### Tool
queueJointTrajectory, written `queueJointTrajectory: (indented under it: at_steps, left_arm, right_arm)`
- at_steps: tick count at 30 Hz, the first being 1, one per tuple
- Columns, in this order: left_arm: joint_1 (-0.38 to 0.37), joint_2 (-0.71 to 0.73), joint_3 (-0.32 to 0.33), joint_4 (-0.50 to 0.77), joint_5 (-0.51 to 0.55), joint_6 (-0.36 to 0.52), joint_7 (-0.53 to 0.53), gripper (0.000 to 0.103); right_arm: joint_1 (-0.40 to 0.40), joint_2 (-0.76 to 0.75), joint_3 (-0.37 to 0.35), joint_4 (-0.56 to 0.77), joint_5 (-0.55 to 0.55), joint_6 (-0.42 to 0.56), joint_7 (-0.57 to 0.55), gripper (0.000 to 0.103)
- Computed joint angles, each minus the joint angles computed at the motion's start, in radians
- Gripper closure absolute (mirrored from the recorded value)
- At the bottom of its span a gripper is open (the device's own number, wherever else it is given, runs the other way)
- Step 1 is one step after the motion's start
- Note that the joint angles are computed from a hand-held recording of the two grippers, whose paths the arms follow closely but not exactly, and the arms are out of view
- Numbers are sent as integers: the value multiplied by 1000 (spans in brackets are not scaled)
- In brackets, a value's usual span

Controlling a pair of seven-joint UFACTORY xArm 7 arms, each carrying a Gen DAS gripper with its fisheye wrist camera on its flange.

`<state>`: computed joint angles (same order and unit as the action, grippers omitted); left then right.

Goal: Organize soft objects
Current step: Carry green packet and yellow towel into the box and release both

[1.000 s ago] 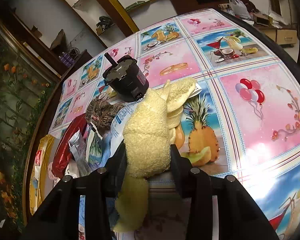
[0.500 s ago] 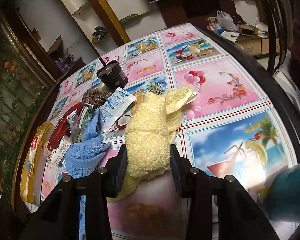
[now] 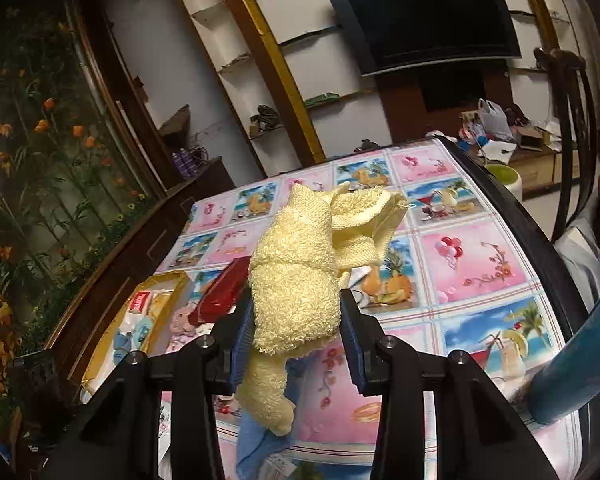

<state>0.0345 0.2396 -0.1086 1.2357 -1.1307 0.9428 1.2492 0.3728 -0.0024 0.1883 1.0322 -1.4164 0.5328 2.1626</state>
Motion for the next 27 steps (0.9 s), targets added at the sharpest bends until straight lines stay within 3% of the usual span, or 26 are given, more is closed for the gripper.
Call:
queueJointTrajectory:
  at_steps: [7, 15, 20, 27]
  left_arm:
    - [56, 20, 30, 44, -54, -40, -18, 85]
    - [124, 115, 32, 156, -59, -129, -99, 85]
    - [150, 217, 25, 259, 44, -196, -235, 85]
    - [150, 330, 32, 370, 245, -274, -458, 85]
  right_arm:
    - [38, 98, -1, 160, -99, -50, -35, 63]
    - [90, 335, -59, 429, 41, -224, -266, 63]
    - [83, 509, -16, 614, 280, -283, -544, 63]
    - [44, 824, 175, 966, 636, -205, -998, 63]
